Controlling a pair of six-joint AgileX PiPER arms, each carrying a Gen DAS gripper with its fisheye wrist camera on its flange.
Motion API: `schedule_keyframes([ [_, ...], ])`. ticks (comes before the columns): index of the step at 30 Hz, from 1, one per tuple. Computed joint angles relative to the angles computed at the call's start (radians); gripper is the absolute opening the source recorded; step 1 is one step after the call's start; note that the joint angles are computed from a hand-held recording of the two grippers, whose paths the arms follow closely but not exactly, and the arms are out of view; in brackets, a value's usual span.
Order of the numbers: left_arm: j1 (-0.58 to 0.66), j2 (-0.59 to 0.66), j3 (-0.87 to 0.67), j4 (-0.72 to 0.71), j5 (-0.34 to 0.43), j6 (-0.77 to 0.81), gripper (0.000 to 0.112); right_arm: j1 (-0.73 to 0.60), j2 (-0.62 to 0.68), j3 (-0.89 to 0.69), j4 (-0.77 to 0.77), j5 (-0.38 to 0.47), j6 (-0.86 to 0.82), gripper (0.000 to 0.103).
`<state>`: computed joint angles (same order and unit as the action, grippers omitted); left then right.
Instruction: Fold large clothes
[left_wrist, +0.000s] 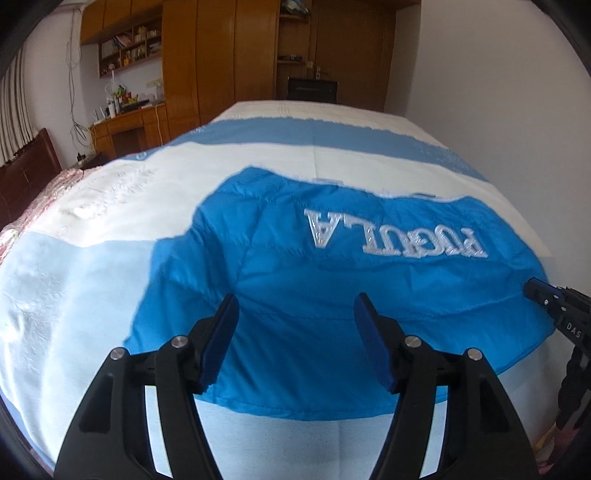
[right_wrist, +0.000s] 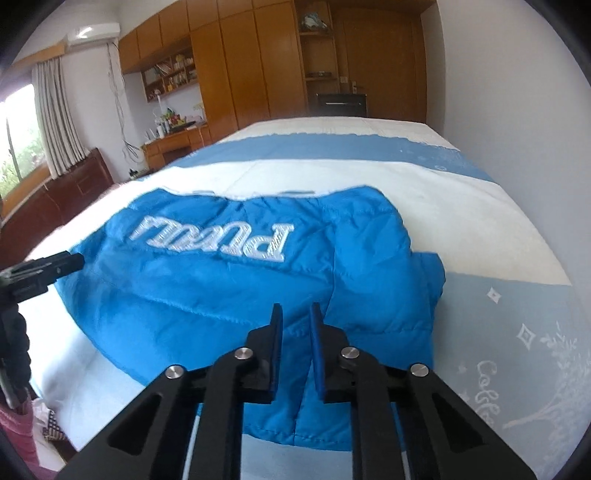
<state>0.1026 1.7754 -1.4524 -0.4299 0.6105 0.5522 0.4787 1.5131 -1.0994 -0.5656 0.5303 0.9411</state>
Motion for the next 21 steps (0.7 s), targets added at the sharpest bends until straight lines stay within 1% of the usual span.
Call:
schedule_keyframes([
  [2,-0.007,0.033,-0.012,0.026,0.002,-0.033,0.064,-0.01,0.011,0.013,0.017,-0.017,-0.004,0.013],
  [5,-0.008,0.064,-0.016,0.026,-0.01,-0.04,0.065,-0.009,0.045,0.002,0.013,-0.011,0.025,0.011],
  [10,-0.027,0.059,0.035,0.053,-0.088,-0.056,0.066,-0.009,0.069,0.003,0.007,-0.008,0.055,0.009],
  [13,-0.032,0.053,0.056,0.062,-0.112,-0.061,0.066,-0.002,0.07,0.011,-0.018,-0.009,0.082,0.009],
  [15,-0.023,0.049,0.058,0.047,-0.106,-0.049,0.066,-0.005,0.064,0.022,-0.018,-0.016,0.083,0.009],
  [18,-0.012,0.023,0.065,0.053,-0.076,-0.071,0.066,-0.008,0.061,0.025,-0.012,-0.018,0.078,0.009],
  [21,0.028,-0.038,0.107,-0.009,-0.041,-0.038,0.066,-0.01,0.059,0.029,-0.006,-0.025,0.074,0.009],
])
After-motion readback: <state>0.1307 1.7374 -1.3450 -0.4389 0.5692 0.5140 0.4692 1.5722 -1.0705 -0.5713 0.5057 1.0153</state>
